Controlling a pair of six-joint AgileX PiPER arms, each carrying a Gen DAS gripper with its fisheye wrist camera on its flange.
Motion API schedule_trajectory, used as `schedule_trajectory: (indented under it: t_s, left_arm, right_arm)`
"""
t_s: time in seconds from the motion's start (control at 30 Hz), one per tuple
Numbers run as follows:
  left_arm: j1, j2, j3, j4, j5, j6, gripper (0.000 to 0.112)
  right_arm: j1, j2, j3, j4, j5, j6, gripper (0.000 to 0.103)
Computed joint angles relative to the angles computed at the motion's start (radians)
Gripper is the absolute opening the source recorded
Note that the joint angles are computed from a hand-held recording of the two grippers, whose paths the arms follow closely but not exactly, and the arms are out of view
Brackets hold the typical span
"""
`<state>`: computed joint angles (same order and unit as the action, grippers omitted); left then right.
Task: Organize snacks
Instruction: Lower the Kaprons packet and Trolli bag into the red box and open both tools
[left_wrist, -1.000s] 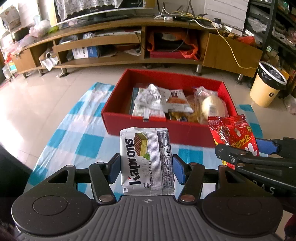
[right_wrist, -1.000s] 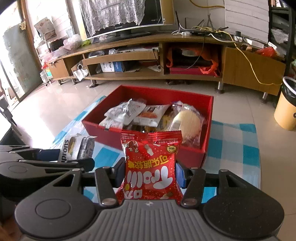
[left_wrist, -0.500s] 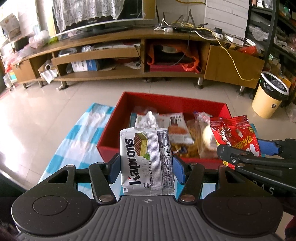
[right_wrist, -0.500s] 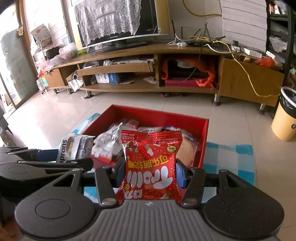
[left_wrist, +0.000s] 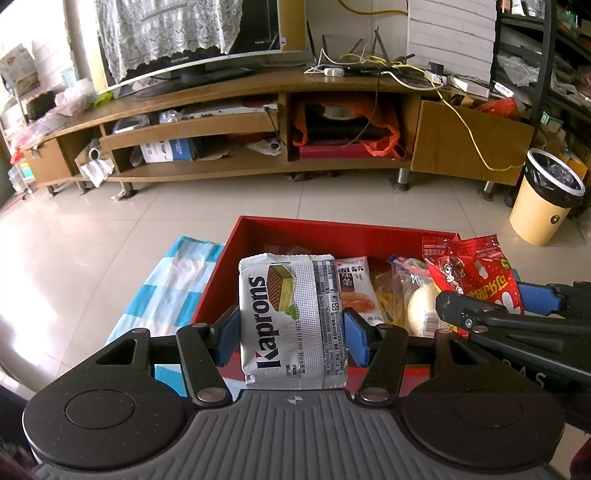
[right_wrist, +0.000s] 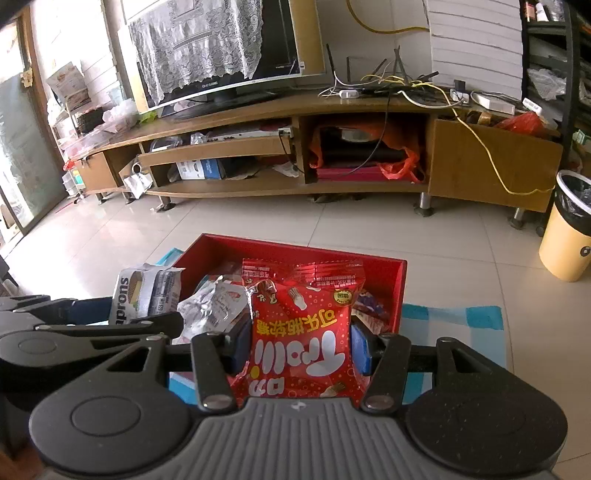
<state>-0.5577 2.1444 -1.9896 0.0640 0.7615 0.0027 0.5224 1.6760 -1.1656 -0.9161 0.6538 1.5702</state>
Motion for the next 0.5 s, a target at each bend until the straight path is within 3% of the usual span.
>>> schedule_trajectory:
  t_s: [0.5]
  left_arm:
    - [-0.008,0.088,-0.16,0.022,0.057,-0.024,0.064]
  right_arm:
    - [-0.05,0.032,-0.052,0.022,-0.014,-0.053,0.054]
